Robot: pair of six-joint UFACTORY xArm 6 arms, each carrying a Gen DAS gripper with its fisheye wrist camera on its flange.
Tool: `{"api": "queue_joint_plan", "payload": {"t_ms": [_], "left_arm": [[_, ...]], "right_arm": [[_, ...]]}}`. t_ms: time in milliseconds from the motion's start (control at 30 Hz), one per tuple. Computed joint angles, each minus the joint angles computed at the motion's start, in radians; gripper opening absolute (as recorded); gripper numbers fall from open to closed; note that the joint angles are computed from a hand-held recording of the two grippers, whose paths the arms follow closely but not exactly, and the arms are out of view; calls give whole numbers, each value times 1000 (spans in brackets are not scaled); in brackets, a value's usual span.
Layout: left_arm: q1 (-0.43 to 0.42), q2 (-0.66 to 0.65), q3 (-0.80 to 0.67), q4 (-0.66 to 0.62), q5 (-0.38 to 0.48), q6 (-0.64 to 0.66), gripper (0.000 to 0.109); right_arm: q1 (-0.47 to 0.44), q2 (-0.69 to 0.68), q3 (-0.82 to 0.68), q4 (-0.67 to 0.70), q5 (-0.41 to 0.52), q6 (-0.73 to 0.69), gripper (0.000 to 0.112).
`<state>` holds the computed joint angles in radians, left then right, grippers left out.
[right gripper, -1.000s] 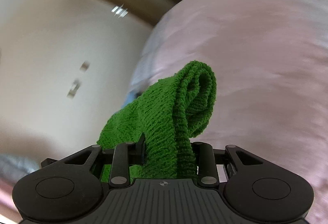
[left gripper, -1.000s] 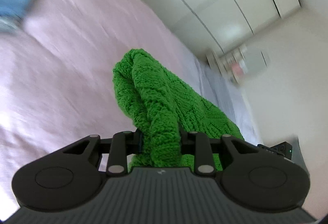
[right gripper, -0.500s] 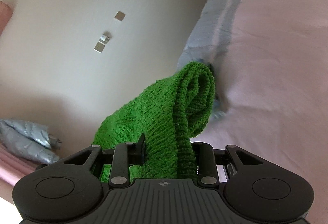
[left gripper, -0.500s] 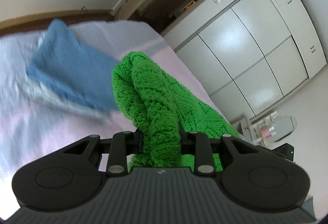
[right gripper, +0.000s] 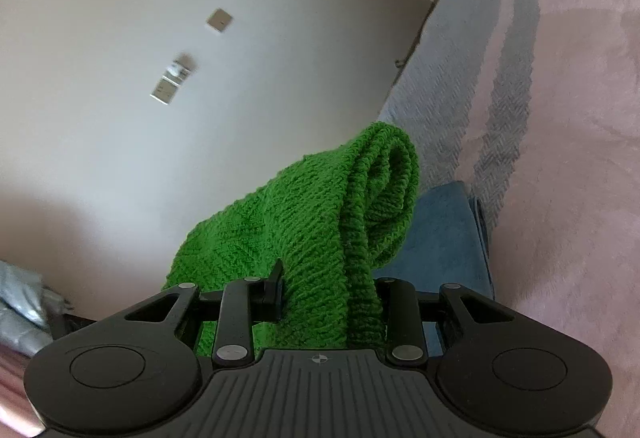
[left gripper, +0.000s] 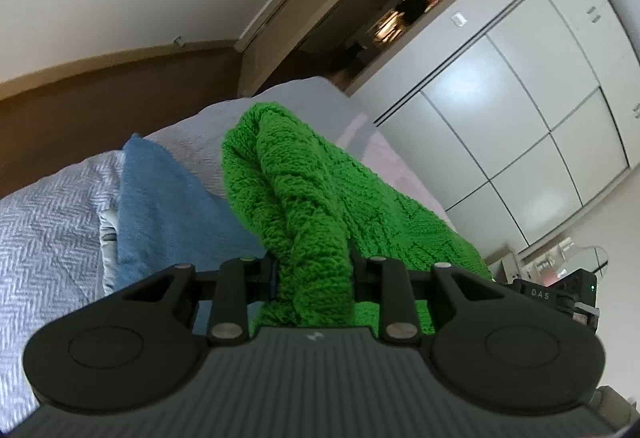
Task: Fold clothes
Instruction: 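Lift the folded vest with both grippers and carry it toward the blue clothes stack, then lower the vest onto the folded blue clothes stack and open both grippers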
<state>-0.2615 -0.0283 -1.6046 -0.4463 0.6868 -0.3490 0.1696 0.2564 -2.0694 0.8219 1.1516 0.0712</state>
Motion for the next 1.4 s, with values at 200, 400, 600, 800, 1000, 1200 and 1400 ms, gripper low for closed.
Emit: {"api": "queue_joint_plan", "payload": {"t_ms": [200, 400, 600, 800, 1000, 1200, 1400], "left_arm": [[37, 80, 16, -89, -25, 83, 24], [40, 94, 63, -97, -60, 117, 24], [36, 81, 117, 36, -77, 75, 32], [28, 37, 85, 268, 0, -92, 38], [3, -9, 43, 350, 20, -47, 0], [-25, 12, 76, 371, 86, 27, 1], [-30, -18, 158, 409, 14, 20, 3]], "right_arm": [[22, 92, -23, -27, -31, 0, 30], [14, 156, -36, -15, -22, -14, 30], [41, 182, -32, -103, -22, -71, 41], [119, 78, 72, -459, -195, 26, 87], [152, 7, 105, -551, -270, 56, 60], [236, 94, 14, -689, -211, 23, 40], [265, 97, 74, -810, -240, 21, 40]]}}
